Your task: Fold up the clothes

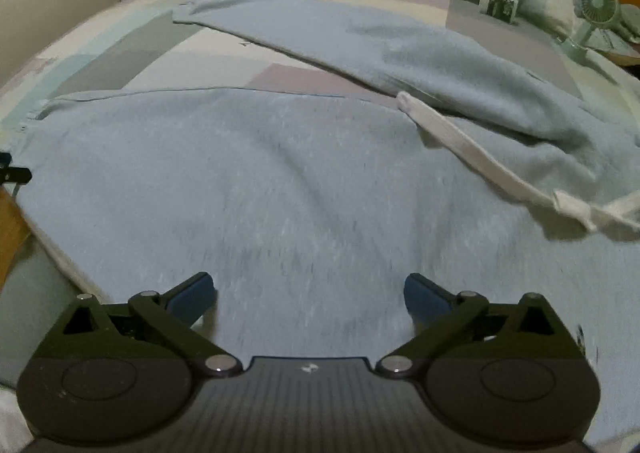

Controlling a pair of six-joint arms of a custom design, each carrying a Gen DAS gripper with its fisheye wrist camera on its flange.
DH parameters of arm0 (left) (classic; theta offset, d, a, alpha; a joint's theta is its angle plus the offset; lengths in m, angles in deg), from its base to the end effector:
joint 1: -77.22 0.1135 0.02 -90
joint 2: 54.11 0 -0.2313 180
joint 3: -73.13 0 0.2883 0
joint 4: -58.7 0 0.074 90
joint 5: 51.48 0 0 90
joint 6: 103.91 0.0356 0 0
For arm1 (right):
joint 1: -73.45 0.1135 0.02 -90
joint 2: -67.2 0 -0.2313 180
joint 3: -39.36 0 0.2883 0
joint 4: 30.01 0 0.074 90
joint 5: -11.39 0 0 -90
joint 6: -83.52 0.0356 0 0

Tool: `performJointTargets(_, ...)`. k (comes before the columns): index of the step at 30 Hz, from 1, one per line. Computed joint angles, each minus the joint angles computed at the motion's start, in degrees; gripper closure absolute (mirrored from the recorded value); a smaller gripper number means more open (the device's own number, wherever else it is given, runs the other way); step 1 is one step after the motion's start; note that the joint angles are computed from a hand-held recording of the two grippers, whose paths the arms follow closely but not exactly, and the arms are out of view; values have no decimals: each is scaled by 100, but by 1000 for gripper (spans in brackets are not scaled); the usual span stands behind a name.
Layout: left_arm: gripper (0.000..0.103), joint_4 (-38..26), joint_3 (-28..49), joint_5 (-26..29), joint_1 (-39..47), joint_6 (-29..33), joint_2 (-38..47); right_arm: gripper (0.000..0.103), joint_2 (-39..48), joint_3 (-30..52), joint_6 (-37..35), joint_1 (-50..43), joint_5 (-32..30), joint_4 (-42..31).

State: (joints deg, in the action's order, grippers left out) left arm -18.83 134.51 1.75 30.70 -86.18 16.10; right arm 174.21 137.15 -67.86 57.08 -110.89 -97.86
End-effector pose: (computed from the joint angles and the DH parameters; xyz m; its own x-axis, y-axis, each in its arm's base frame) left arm 0.1758 -0.1545 0.1846 -0.7379 -0.3308 -0.5884 -0.4851 0.8660 0.1215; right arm 0.3849 -0.0932 0.1870 -0.5564 -0.6100 -0.5641 -0.7617 0.6458 0.0529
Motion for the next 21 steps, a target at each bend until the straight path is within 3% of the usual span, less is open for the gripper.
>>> performJointTargets(3, 14, -82, 548, -314, -18, 379, 398, 0, -84, 36, -380, -36, 29, -414)
performJointTargets(8, 13, 1496, 1091, -270, 327, 2197, 870, 0, 171, 522, 198, 247, -512, -338)
performJointTargets(11, 13, 2171, 1307, -52, 544, 2784, 1343, 0, 533, 1009, 817, 540, -713, -94)
performJointTargets(13, 13, 2410, 1357, 230, 709, 2854, 1587, 0, 808, 1258, 1244, 752, -635, 154)
performJointTargets(16, 12, 2155, 1352, 366, 800, 2699, 1807, 0, 997, 1270, 1587, 1063, -442, 351)
performJointTargets(19, 10, 2210, 625, 524, 796, 2290, 1134, 0, 670, 653, 1622, 1393, -350, 820)
performJointTargets(21, 9, 1971, 252, 555, 804, 1876, 693, 0, 455, 326, 1441, 1622, -531, 759)
